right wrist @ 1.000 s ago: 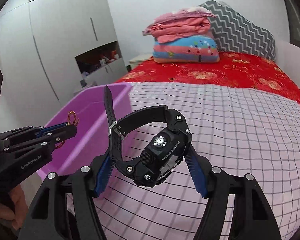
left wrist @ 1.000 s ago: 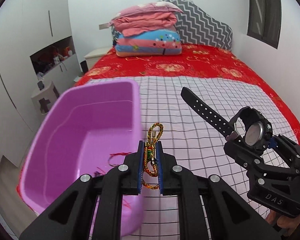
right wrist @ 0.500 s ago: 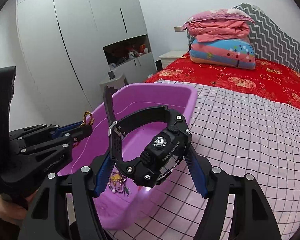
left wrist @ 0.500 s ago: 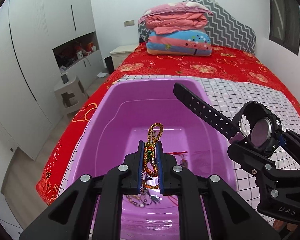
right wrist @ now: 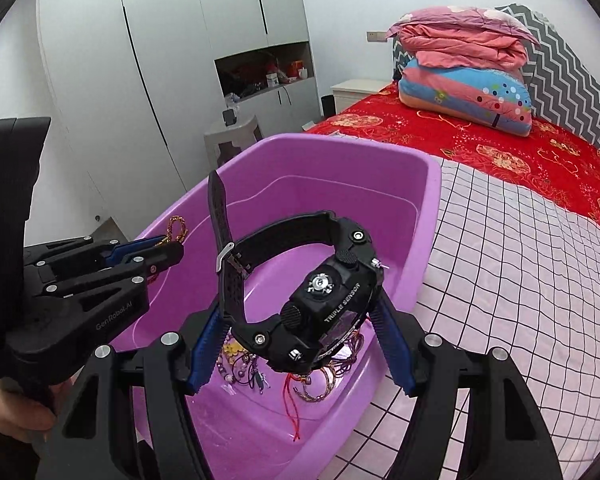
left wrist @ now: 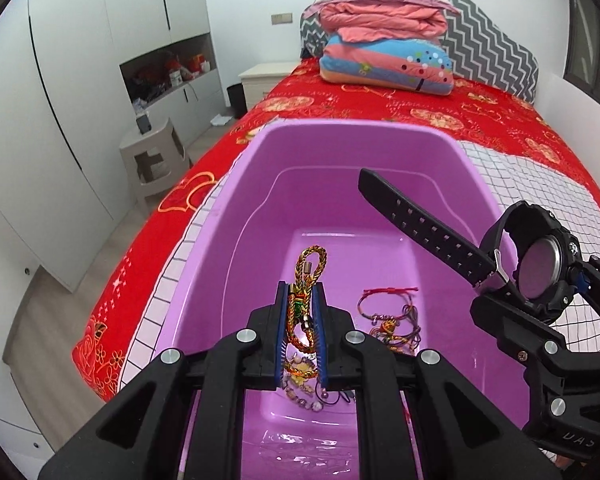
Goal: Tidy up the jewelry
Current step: 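Carry the bracelet and watch into the purple tub and open both tools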
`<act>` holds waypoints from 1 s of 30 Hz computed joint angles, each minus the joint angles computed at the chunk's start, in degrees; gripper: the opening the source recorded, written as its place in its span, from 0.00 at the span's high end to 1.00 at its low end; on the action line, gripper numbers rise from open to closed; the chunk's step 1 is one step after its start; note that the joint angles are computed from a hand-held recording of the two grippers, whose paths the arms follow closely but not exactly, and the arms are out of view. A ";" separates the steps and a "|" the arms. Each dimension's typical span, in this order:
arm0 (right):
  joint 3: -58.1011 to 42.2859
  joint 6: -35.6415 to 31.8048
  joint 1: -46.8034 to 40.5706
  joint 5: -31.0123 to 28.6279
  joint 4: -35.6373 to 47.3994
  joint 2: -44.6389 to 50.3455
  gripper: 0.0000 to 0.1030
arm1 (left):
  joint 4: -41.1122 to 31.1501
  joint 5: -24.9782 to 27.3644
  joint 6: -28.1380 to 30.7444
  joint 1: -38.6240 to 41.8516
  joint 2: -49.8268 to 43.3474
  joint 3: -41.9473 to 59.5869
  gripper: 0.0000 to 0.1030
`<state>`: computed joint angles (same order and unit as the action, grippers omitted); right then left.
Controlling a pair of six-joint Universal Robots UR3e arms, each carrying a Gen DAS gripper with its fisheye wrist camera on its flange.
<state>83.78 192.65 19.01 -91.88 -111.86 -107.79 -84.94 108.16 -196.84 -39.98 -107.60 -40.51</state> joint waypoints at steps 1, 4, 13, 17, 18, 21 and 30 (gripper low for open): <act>-0.28 0.03 0.12 -0.07 0.33 0.44 0.36 | -0.06 -0.33 -0.01 0.21 0.19 -0.42 0.88; -0.39 0.13 0.48 -0.18 0.65 1.17 0.36 | 0.23 -0.93 0.32 0.86 0.93 -2.24 0.88; -0.66 -0.15 0.89 -0.75 0.77 3.06 0.36 | -0.32 -1.62 0.11 1.87 0.73 -3.31 0.88; -0.54 -0.50 0.60 -0.64 0.88 3.21 0.35 | -0.80 -1.52 -0.17 2.02 0.61 -3.54 0.86; -0.77 -0.56 0.74 -0.82 0.98 3.46 0.35 | -0.88 -1.49 -0.23 2.02 0.60 -3.60 0.85; -1.82 -0.59 0.81 -0.95 2.09 4.09 0.35 | -2.17 0.16 -0.62 1.43 0.04 -2.41 0.76; -5.56 0.50 3.14 -4.78 5.40 5.51 0.33 | -5.64 3.82 -2.36 0.75 -0.94 3.01 0.17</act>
